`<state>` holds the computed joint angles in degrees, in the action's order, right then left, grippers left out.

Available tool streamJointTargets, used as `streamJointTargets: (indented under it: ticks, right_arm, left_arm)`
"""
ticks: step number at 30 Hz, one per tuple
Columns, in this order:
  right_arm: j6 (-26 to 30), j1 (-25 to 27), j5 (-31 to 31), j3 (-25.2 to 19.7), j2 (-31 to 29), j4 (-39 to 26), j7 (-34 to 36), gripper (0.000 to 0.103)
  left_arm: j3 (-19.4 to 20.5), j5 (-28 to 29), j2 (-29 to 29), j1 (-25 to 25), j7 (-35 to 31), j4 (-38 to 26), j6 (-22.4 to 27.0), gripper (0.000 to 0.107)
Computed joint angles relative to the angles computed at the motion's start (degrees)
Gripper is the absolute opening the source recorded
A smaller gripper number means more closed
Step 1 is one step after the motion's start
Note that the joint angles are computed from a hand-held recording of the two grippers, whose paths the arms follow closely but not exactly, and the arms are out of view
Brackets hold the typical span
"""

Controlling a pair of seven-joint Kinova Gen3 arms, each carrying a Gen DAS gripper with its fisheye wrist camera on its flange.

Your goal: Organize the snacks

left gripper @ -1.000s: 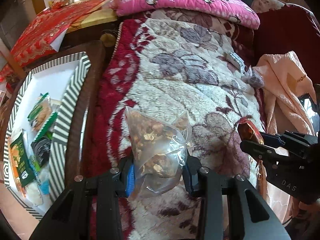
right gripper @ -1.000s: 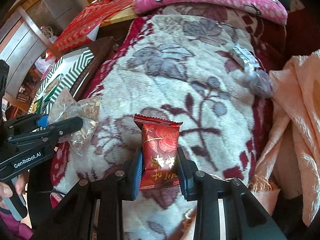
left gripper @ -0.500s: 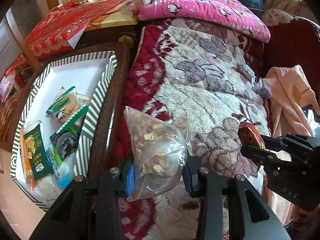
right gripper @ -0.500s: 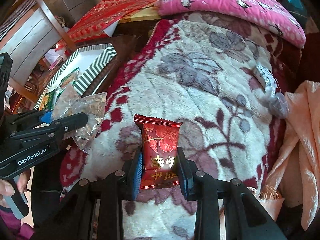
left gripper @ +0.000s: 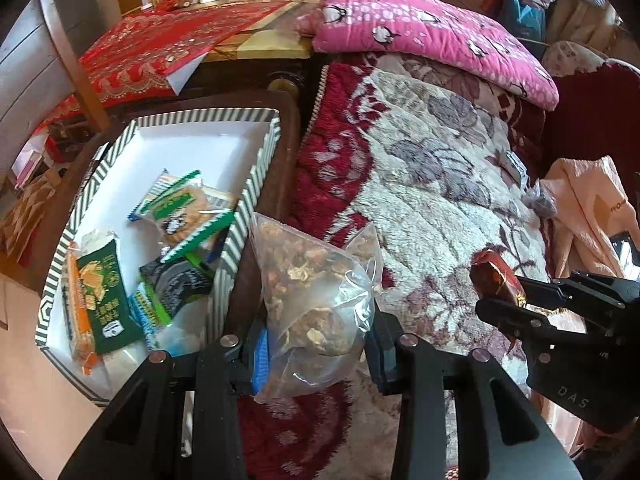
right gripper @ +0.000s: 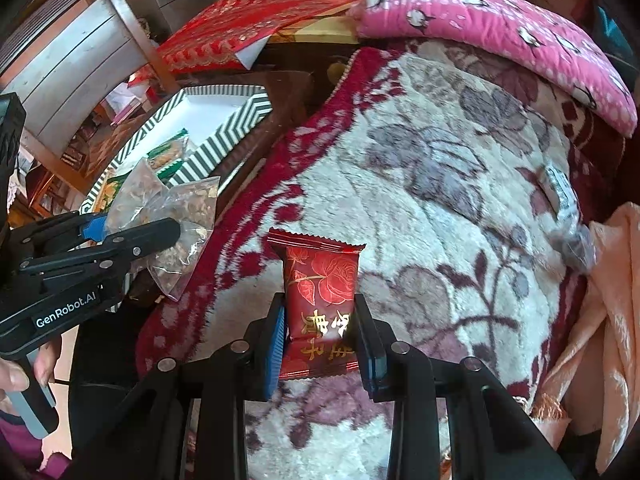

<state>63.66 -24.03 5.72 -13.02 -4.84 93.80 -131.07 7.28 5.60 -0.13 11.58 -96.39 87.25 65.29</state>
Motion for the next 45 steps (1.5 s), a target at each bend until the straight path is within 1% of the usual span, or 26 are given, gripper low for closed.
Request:
streamJointTargets:
  ticks: [6, 13, 19, 24, 29, 32, 38, 40, 45]
  right_arm:
    - [0.2, -1.5, 0.9, -0.4, 2.8, -3.5, 1.0, 0.033]
    - [0.7, -3.6, 1.7, 0.2, 6.3, -8.3, 3.0, 0.033]
    - [0.9, -5.3, 0.9, 1.1, 10.4, -13.4, 5.5, 0.033]
    - [1.2, -7.4, 0.7, 1.7, 14.4, -18.5, 7.9, 0.033]
    - [2.6, -9.3, -0.1, 2.4, 19.3, -25.4, 11.2, 0.033]
    - [3.9, -10.3, -1.3, 2.9, 22.5, -28.9, 13.1, 0.033]
    - [6.5, -11.5, -3.6, 4.0, 27.9, -33.9, 16.4, 0.033]
    - [6.4, -11.2, -4.6, 4.4, 29.2, -34.9, 17.0, 0.033]
    - [9.5, -12.4, -3.5, 6.2, 33.7, -41.7, 17.7, 0.033]
  left_arm:
    - [-1.4, 0.3, -0.7, -1.8, -0.5, -0.3, 0.1, 0.037]
    - [-3.0, 0.5, -0.9, -4.6, -1.2, -1.5, 0.5, 0.037]
    - [-4.7, 1.2, -0.4, -7.5, -2.2, -3.3, 1.4, 0.037]
    - [-6.3, 1.6, 0.1, -10.4, -2.5, -4.4, 1.4, 0.037]
    - [-7.6, 2.9, 1.9, -13.5, -2.4, -5.3, 2.5, 0.037]
    - [-7.5, 2.3, 2.7, -14.3, -1.9, -5.3, 2.1, 0.037]
    - [-7.3, 1.7, 4.1, -15.1, -1.5, -5.2, 1.4, 0.037]
    - [-7.2, 1.6, 4.7, -15.2, -1.5, -5.1, 1.4, 0.037]
    - [-7.3, 1.6, 5.9, -15.6, -1.1, -5.3, 1.3, 0.037]
